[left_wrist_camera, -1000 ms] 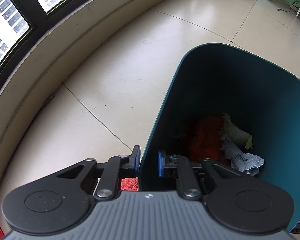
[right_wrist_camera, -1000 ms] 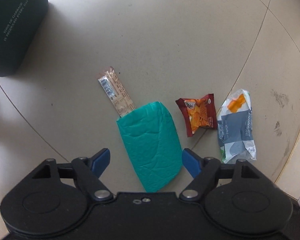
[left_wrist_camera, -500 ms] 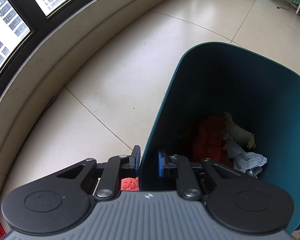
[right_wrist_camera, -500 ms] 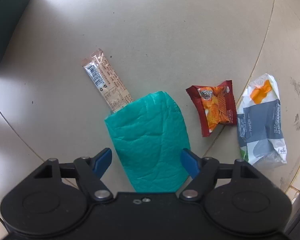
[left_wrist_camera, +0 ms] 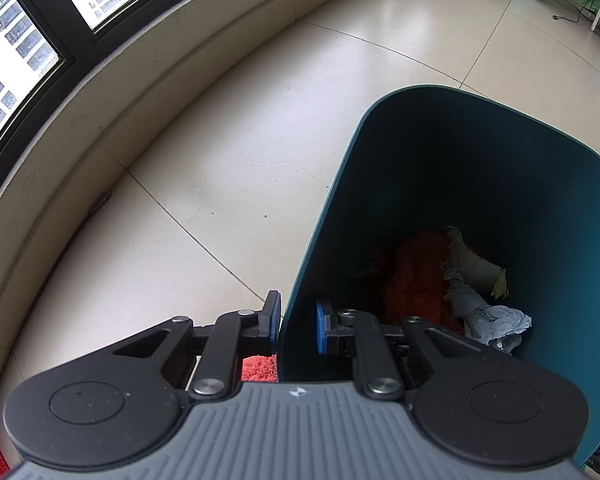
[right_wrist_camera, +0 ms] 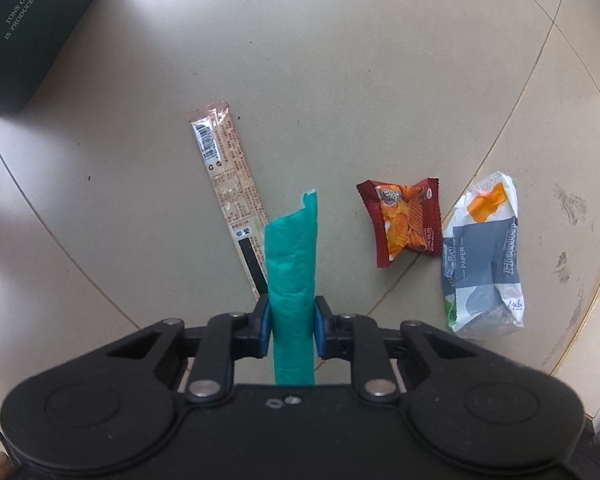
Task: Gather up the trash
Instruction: 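Carry the teal wrapper over the bin and open the right gripper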
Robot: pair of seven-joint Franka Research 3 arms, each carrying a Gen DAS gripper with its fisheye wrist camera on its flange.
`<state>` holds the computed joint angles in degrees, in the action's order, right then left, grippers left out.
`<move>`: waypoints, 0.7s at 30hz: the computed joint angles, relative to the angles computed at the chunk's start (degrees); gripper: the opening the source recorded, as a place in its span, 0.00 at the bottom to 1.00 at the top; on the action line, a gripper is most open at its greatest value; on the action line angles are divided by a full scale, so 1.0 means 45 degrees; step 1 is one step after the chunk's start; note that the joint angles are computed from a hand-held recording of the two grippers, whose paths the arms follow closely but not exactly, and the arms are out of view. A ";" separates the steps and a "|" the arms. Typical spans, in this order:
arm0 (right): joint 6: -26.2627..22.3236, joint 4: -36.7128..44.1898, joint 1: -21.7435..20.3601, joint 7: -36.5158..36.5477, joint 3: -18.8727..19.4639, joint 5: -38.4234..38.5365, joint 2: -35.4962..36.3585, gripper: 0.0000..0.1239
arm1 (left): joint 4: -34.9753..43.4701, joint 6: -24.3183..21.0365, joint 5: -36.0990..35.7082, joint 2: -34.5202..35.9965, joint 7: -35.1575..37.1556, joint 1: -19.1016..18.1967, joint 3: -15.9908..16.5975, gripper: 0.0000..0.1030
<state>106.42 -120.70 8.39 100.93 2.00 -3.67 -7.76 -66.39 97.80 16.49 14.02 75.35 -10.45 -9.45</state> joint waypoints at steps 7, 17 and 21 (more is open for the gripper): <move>-0.0326 0.1122 0.0083 -0.0288 0.0020 0.1335 -0.1082 0.11 | 0.0022 0.0015 -0.0069 0.0036 -0.0002 0.0037 0.0017 0.16; 0.0747 0.4880 0.0294 -0.0179 0.0121 0.2492 -0.0211 0.12 | 0.0032 0.0005 -0.0122 0.0041 -0.0001 0.0057 0.0015 0.16; 0.1256 0.6577 0.0540 -0.0427 0.0184 0.2741 0.0678 0.12 | 0.0120 -0.0028 -0.0325 0.0093 0.0044 0.0152 0.0028 0.16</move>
<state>112.07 -91.10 10.82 99.01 2.83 8.66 -4.71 -65.85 97.68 15.03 14.43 75.55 -9.77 -9.32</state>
